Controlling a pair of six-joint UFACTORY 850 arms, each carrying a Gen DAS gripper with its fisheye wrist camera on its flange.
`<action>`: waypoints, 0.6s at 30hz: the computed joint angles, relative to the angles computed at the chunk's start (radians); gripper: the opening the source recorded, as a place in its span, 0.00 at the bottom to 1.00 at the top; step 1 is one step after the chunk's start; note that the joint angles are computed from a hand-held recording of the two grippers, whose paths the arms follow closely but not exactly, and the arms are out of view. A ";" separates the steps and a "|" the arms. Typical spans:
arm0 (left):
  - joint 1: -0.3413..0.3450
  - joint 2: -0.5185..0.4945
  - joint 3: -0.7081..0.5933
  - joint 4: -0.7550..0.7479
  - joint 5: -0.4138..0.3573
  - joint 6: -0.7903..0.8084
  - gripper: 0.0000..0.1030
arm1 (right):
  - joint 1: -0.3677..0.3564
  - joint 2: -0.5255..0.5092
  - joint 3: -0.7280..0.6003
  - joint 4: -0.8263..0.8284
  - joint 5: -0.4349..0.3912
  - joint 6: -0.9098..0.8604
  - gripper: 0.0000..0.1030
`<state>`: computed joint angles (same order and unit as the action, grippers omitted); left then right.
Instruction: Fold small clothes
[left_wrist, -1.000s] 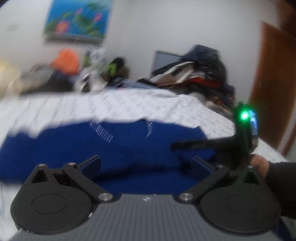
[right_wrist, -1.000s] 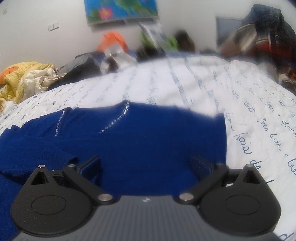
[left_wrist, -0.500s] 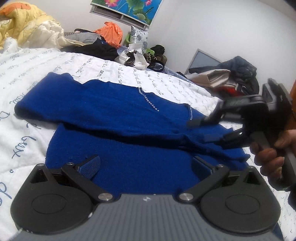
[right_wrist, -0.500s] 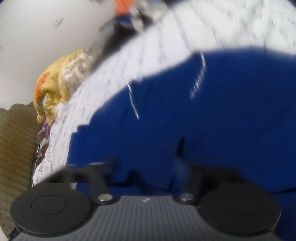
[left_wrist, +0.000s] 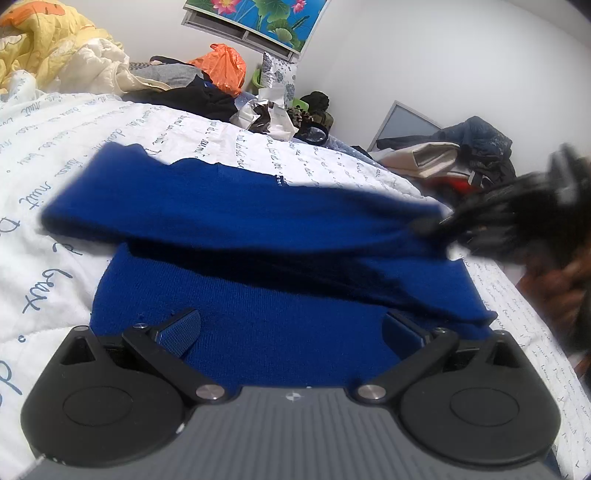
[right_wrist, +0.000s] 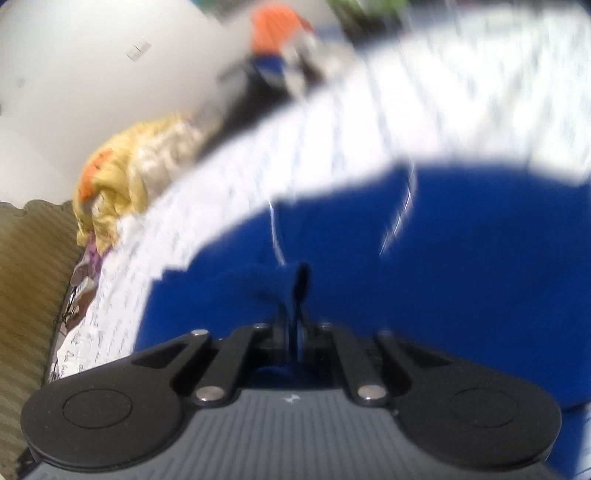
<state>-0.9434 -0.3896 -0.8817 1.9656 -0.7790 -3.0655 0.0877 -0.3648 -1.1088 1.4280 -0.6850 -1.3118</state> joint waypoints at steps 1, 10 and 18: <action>0.000 0.000 0.000 0.000 0.000 0.000 1.00 | -0.021 0.011 -0.008 -0.020 0.000 -0.003 0.03; 0.003 0.002 -0.002 -0.004 0.007 0.013 1.00 | -0.156 -0.047 -0.051 -0.301 0.141 0.202 0.08; 0.136 0.112 0.008 -0.170 0.031 0.101 1.00 | -0.192 -0.030 -0.018 0.035 0.194 -0.079 0.75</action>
<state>-0.8072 -0.2781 -0.8741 1.7956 -0.7484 -2.9642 -0.1047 -0.3953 -1.1267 1.4625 -0.4907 -1.3912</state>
